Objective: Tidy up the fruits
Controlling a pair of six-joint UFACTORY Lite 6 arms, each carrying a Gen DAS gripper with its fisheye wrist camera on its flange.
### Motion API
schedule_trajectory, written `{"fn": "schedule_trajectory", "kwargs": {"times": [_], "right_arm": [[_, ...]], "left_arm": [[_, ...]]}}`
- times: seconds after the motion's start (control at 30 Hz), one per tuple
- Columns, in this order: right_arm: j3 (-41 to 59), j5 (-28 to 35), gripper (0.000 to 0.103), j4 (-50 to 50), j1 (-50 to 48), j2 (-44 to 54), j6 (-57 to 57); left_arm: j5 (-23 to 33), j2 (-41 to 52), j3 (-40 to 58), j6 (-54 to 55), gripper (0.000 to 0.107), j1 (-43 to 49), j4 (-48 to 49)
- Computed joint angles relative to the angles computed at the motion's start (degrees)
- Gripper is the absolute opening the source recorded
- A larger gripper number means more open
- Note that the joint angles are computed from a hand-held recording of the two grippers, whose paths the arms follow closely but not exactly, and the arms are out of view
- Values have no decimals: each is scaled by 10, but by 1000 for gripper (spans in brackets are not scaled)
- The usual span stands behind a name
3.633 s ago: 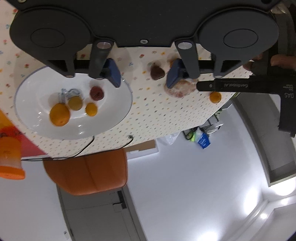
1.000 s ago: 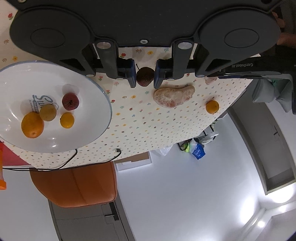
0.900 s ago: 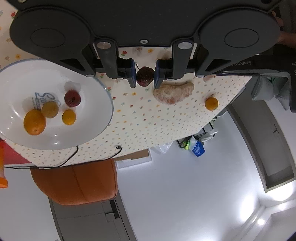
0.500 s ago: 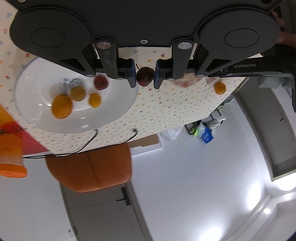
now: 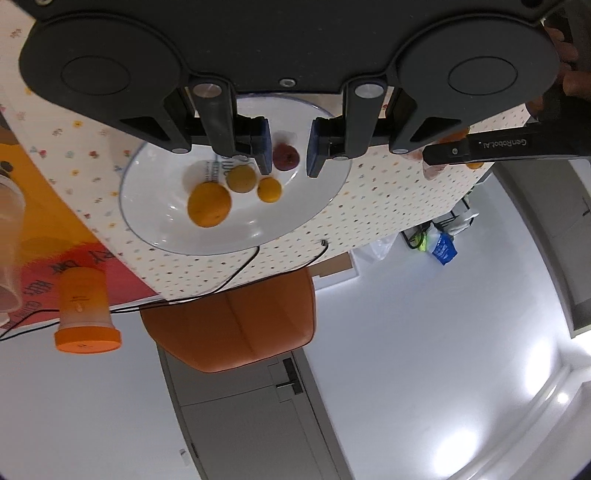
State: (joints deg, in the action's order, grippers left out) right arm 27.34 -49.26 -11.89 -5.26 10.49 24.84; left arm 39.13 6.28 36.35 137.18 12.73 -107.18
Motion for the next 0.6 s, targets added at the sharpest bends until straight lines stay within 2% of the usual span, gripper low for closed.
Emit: {"fn": "schedule_trajectory", "kwargs": {"times": [0.23,0.6], "right_arm": [[-33,-6,23,-70,-14,-17,23],[-65,-7,24,-63,8,-32,18]], "left_arm": [[-1,-4,-10,5,34,9,-2],[33,-45,-52,-5,34,70,44]]}}
